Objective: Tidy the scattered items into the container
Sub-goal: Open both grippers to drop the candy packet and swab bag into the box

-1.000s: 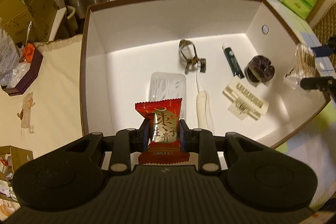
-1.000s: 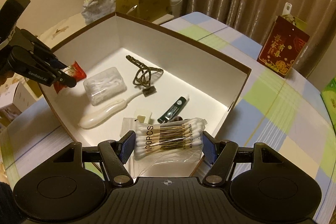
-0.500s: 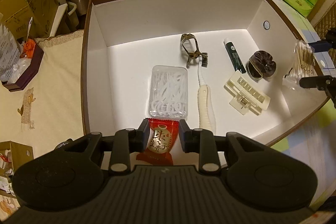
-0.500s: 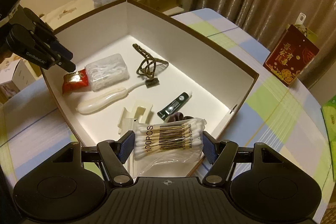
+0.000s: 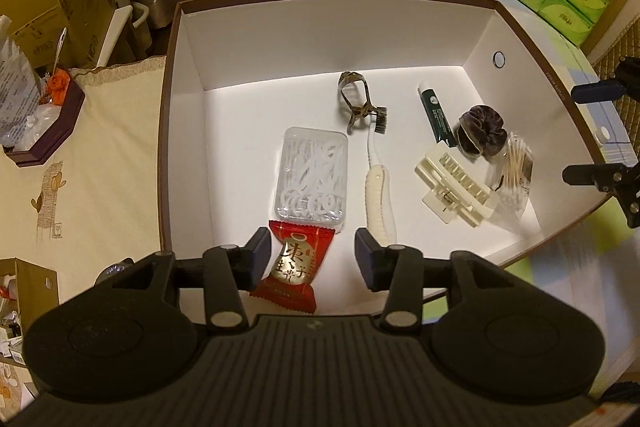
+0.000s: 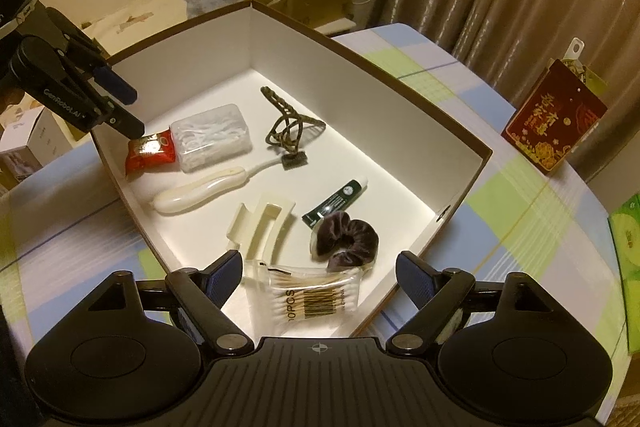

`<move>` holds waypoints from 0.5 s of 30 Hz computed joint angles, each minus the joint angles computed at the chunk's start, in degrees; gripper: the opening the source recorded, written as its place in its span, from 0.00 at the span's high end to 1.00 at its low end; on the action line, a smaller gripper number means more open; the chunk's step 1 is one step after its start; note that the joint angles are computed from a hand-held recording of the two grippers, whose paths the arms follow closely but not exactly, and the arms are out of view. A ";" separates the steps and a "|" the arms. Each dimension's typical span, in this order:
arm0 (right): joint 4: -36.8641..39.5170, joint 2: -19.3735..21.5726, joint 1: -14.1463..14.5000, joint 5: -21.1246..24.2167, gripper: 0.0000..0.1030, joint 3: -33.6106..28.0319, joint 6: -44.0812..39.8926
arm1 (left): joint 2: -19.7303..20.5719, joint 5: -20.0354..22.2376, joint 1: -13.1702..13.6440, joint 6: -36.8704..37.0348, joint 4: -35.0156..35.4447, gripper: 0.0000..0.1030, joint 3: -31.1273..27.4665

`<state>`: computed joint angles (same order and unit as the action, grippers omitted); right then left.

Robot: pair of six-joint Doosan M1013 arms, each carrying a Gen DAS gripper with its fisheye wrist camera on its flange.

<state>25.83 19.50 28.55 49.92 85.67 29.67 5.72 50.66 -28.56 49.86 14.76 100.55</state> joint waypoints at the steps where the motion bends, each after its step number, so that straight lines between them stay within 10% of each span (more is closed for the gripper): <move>1: 0.03 -0.02 -0.04 0.07 0.21 0.04 0.21 | -0.02 0.09 -0.09 -0.10 0.13 0.52 -0.03; 15: 0.75 -1.40 -0.07 -1.91 0.13 1.78 1.99 | -0.84 0.97 -1.74 -2.83 3.28 0.34 -0.47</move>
<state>26.58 18.09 28.48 48.01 87.45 31.66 4.88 51.63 -30.30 47.03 18.04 100.08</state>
